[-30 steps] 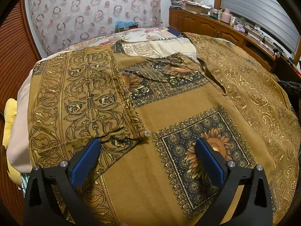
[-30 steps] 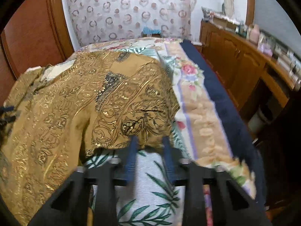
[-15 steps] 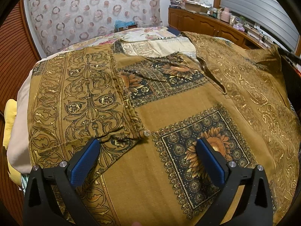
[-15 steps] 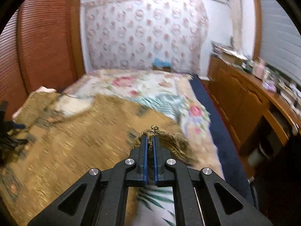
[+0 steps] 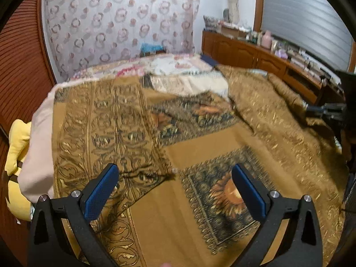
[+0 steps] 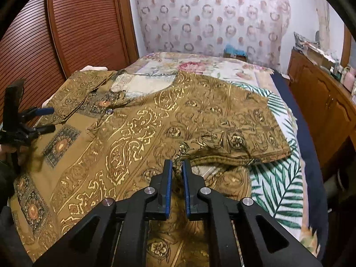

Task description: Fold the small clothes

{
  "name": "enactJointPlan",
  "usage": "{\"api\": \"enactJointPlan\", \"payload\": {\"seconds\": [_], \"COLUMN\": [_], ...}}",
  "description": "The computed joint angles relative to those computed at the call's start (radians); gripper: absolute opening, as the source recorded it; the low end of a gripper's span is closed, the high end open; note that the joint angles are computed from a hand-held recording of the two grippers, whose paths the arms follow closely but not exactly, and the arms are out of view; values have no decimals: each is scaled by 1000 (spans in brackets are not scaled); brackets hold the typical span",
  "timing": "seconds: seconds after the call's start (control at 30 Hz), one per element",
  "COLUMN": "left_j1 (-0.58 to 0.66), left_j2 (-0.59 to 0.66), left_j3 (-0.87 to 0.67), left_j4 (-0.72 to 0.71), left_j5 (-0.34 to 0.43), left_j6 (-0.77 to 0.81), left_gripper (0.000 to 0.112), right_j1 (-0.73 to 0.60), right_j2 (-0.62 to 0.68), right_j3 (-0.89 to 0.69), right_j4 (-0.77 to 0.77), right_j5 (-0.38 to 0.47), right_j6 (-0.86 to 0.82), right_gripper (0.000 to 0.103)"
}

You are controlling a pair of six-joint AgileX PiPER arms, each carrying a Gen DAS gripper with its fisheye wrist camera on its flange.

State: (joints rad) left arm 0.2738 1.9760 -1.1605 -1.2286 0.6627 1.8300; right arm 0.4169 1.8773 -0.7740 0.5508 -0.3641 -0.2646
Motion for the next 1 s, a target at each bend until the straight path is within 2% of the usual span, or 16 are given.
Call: {"api": "enactJointPlan", "payload": {"seconds": [0.1, 0.13, 0.17, 0.23, 0.4, 0.47, 0.73, 0.93, 1.0], "left_j1": [2, -1, -1, -5, -3, -13, -1, -2, -5], "left_j2": [-30, -37, -47, -66, -92, -97, -104, -104, -105], "left_j3": [33, 39, 49, 68, 89, 96, 115, 122, 125], "left_j4": [-49, -57, -67, -85, -103, -117, -121, -115, -115], "left_j5": [3, 1, 1, 0, 32, 23, 44, 40, 36], "left_j6": [36, 42, 51, 64, 67, 75, 75, 62, 61], "left_gripper": [102, 102, 102, 102, 102, 102, 102, 102, 102], "right_j1": [4, 10, 19, 25, -3, -36, -137, -171, -179], "right_j2": [-37, -50, -60, -64, -44, -19, 96, 140, 157], "right_j3": [8, 17, 5, 12, -12, -29, -174, -255, -286], "right_j4": [71, 99, 167, 210, 318, 321, 494, 688, 804], "right_j5": [-12, -25, -22, -52, -67, -61, 27, 72, 90], "right_j6": [-65, -87, -148, -178, -257, -236, -368, -559, -683], "right_gripper": [20, 27, 39, 47, 47, 47, 47, 47, 47]}}
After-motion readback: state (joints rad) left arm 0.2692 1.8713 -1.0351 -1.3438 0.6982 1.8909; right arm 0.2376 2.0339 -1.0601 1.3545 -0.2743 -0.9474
